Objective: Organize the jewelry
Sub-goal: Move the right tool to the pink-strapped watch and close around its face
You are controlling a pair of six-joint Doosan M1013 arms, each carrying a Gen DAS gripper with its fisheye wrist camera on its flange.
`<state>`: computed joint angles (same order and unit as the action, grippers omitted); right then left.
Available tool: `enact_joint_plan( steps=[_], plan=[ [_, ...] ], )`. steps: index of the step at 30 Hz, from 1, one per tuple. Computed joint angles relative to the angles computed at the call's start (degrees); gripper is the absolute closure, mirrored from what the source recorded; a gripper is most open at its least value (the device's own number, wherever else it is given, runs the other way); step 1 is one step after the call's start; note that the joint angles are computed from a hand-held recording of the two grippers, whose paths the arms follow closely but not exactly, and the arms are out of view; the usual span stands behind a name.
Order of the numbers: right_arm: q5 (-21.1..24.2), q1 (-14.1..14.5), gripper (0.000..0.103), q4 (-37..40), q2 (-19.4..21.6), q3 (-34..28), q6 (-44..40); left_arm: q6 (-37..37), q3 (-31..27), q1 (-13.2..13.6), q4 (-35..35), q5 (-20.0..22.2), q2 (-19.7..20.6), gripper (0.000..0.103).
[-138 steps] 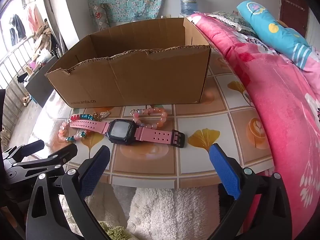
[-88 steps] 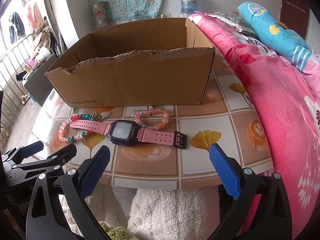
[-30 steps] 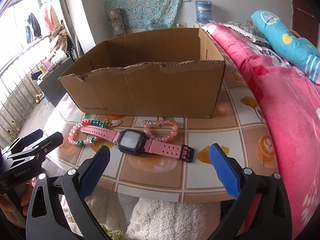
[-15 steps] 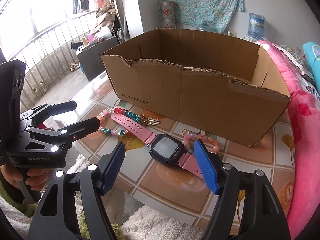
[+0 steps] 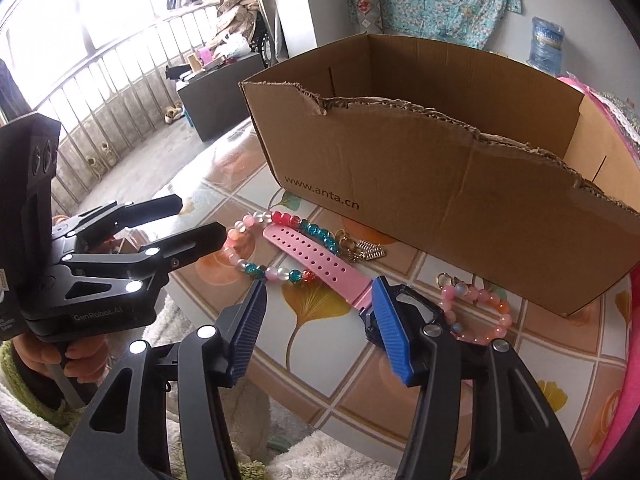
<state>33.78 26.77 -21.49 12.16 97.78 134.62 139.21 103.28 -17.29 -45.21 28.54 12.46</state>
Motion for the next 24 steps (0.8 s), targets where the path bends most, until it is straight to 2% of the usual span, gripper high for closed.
enact_joint_plan(
  steps=[4, 10, 14, 20, 24],
  plan=[
    [6.34, 1.00, 0.049, -5.59, 0.75, -1.40, -1.62, 3.19, 0.44, -0.23, -1.56, 0.79, 0.07, 0.040],
    [11.49, 0.42, 0.048, -5.06, 0.49, -1.55, -6.77, 9.36, 1.14, -0.22, -6.39, 2.85, -0.13, 0.053],
    [11.13, -0.17, 0.044, -3.52, 0.54, -1.41, -11.41, 12.28, 1.36, -0.50, -7.60, 3.57, -0.17, 0.062],
    [11.00, -1.23, 0.044, 1.02, 1.68, -2.28, -19.60, 14.66, 1.62, -0.62, -8.93, 4.20, -0.48, 0.070],
    [11.68, -1.45, 0.044, 1.49, 2.24, -2.71, -21.83, 14.36, 1.78, -0.96, -8.31, 3.94, -0.66, 0.074]
  ],
)
